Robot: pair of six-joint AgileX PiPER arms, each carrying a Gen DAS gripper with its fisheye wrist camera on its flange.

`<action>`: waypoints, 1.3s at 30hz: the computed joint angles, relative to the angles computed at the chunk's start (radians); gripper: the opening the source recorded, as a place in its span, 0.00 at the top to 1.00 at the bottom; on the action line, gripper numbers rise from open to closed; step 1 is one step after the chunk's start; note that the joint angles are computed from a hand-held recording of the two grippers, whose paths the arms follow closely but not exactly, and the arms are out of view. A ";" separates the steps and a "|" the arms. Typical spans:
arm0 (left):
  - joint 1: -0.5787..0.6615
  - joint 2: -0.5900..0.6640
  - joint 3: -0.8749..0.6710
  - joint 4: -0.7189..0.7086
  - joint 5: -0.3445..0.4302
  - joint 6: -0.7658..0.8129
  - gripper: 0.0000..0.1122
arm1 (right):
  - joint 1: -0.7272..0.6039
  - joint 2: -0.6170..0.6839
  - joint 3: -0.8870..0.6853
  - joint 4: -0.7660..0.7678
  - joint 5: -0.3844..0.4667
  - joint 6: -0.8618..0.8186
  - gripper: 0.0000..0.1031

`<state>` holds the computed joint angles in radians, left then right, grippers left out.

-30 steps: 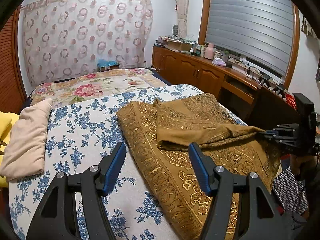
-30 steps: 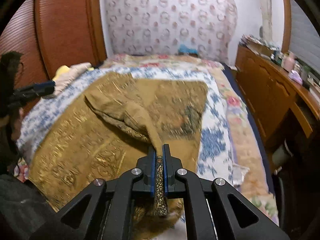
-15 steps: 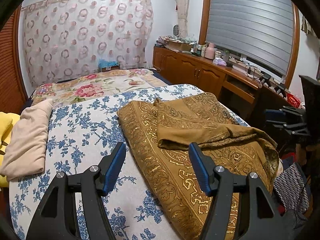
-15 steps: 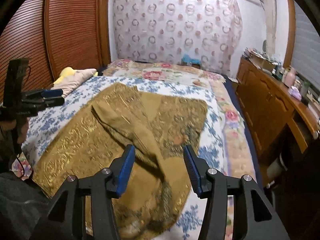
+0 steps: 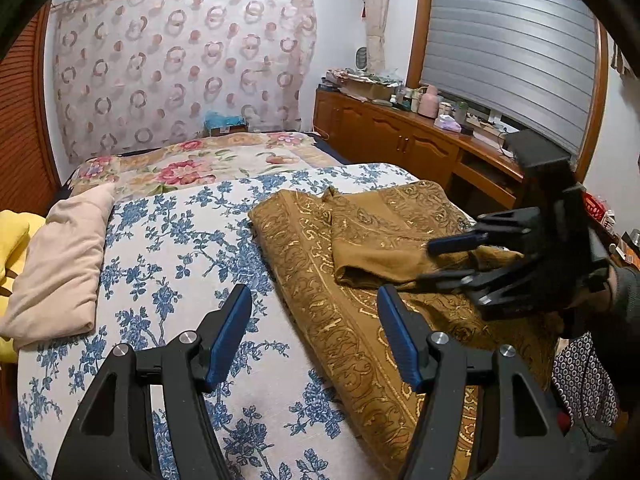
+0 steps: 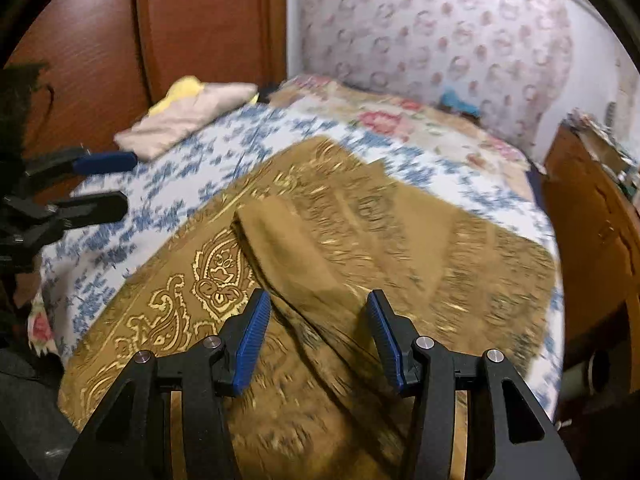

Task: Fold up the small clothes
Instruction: 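Grasp the folded shirt edge with the right tool and lift, then fold the held shirt edge over the shirt with the right tool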

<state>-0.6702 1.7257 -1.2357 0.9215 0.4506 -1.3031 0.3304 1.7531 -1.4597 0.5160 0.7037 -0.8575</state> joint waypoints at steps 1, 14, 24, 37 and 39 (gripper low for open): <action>0.001 0.001 0.002 0.001 -0.003 -0.003 0.41 | 0.010 0.033 -0.034 -0.020 0.015 0.012 0.49; 0.002 0.002 0.031 0.025 -0.025 -0.044 0.41 | 0.053 0.108 -0.094 -0.135 -0.049 0.085 0.92; 0.000 0.016 0.026 0.008 -0.036 -0.033 0.41 | -0.140 0.075 -0.160 0.028 -0.079 0.161 0.92; 0.007 0.051 0.004 -0.072 -0.051 0.037 0.41 | -0.138 0.098 -0.111 -0.176 -0.186 0.421 0.74; 0.008 0.058 -0.001 -0.092 -0.054 0.053 0.41 | -0.136 0.081 -0.088 -0.142 -0.176 0.376 0.64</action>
